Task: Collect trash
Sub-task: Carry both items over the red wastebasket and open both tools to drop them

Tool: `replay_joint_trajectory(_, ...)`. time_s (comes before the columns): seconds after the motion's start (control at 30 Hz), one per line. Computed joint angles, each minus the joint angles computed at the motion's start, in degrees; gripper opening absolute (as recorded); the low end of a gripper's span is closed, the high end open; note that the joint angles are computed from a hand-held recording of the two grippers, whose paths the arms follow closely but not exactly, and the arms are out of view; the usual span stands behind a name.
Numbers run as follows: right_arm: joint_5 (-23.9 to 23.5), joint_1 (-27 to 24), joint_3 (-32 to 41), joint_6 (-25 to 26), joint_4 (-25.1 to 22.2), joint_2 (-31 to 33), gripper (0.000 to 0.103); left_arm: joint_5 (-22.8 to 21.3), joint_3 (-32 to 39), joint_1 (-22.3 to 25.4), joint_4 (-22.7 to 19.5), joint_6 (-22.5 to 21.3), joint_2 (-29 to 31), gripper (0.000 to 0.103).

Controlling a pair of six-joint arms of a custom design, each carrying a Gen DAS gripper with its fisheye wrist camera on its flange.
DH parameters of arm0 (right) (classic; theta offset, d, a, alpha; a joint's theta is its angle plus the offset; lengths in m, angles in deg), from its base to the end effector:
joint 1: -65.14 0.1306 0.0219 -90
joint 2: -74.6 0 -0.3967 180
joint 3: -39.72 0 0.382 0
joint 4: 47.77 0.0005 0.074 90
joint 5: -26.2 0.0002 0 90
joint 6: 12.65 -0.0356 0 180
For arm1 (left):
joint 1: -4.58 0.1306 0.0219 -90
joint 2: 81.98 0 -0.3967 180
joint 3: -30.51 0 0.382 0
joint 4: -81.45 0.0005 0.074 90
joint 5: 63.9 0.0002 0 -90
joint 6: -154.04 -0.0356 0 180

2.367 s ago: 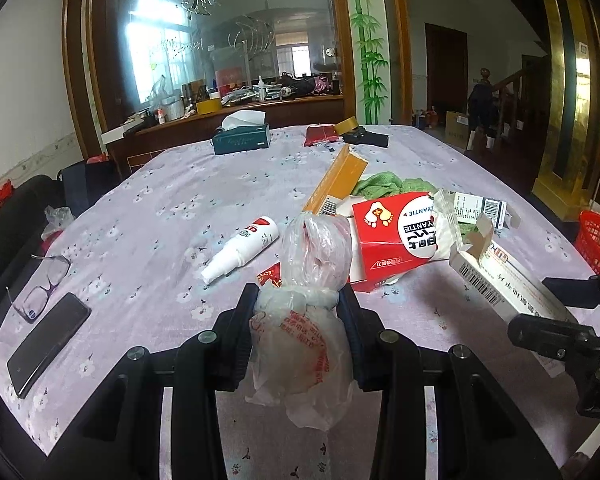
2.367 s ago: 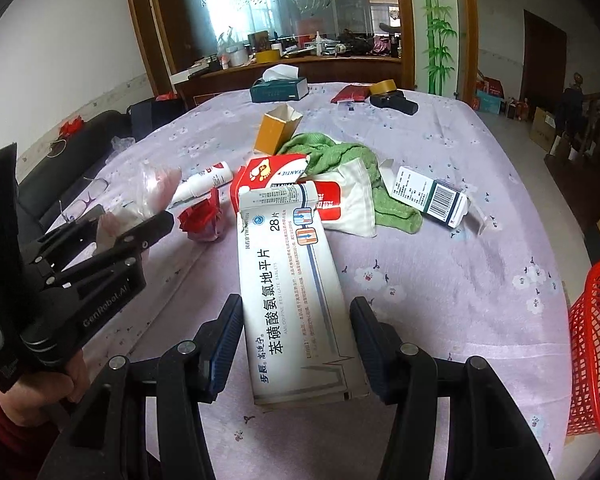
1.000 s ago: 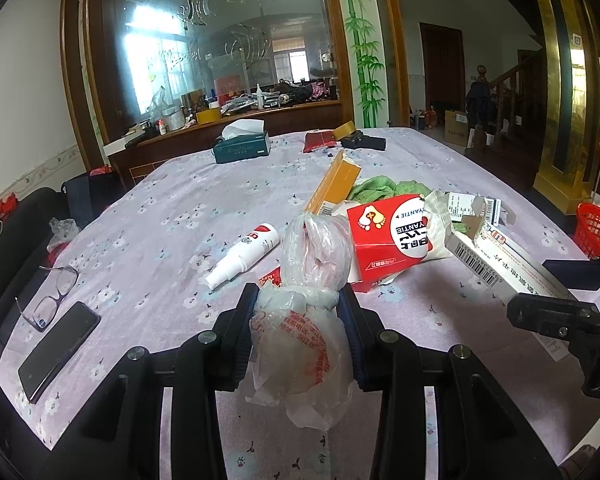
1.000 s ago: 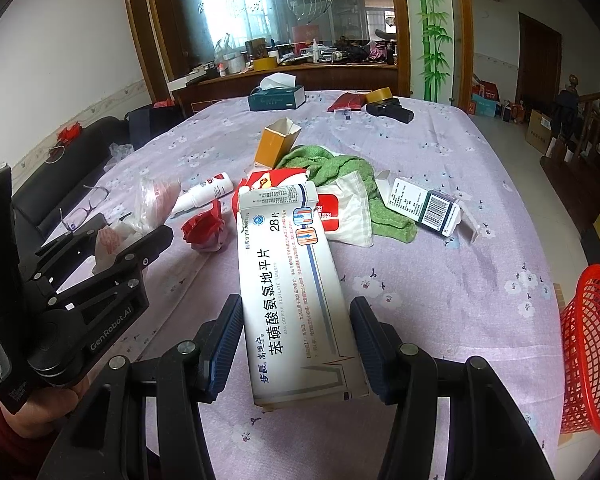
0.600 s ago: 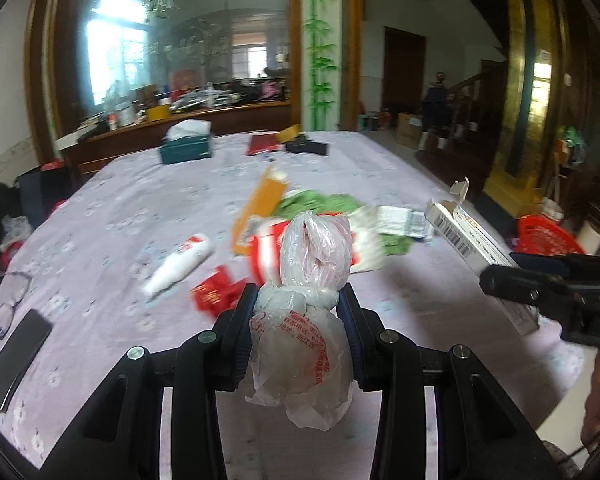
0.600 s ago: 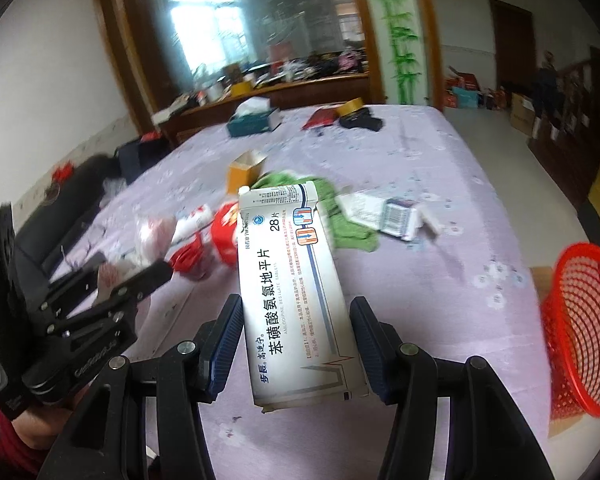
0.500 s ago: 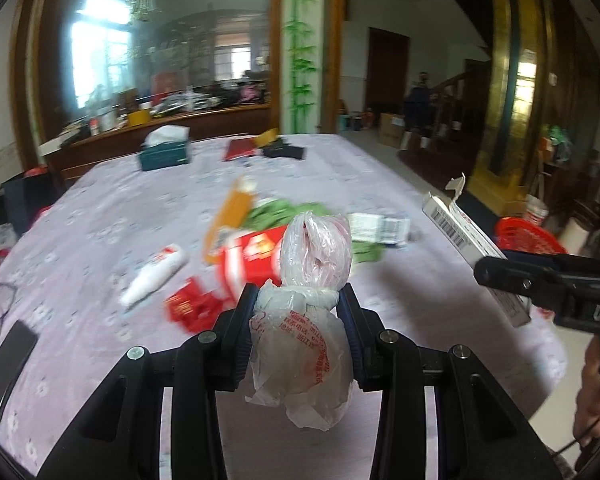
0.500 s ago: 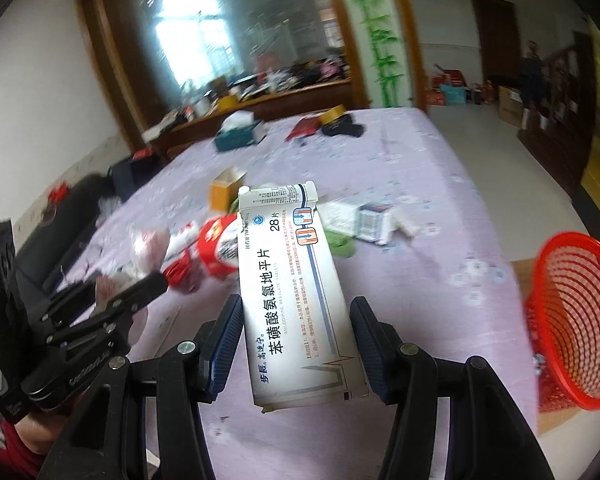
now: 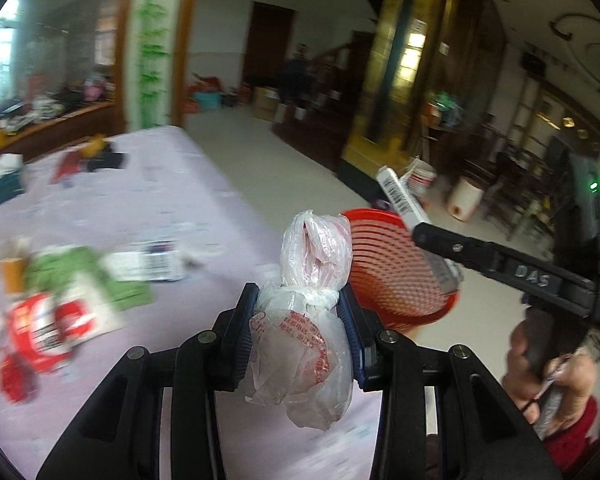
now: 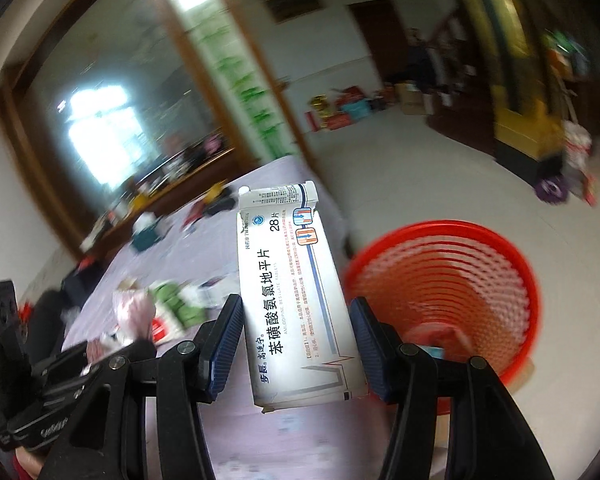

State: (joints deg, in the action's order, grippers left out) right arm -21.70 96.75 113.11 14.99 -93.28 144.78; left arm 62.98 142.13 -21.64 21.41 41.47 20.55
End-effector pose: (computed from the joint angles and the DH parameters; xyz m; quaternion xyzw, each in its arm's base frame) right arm 0.3048 0.1590 0.4575 0.3663 0.7845 0.0518 0.4976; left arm 0.4834 -0.2624 0.4985 0.4656 0.7706 -0.3081 0.3074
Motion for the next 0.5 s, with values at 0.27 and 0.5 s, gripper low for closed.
replay_joint_trajectory(0.27, -0.8, -5.4, -6.8, -6.7, -3.2, -8.6, 0.06, 1.1, 6.7, -8.5, -4.2, 3.4, 6.1, 0.038)
replay_joint_trajectory(0.5, -2.6, -10.1, -7.9, -7.3, -6.7, -9.9, 0.069, 2.2, 7.4, -10.8, -0.8, 8.7, 8.3, 0.073)
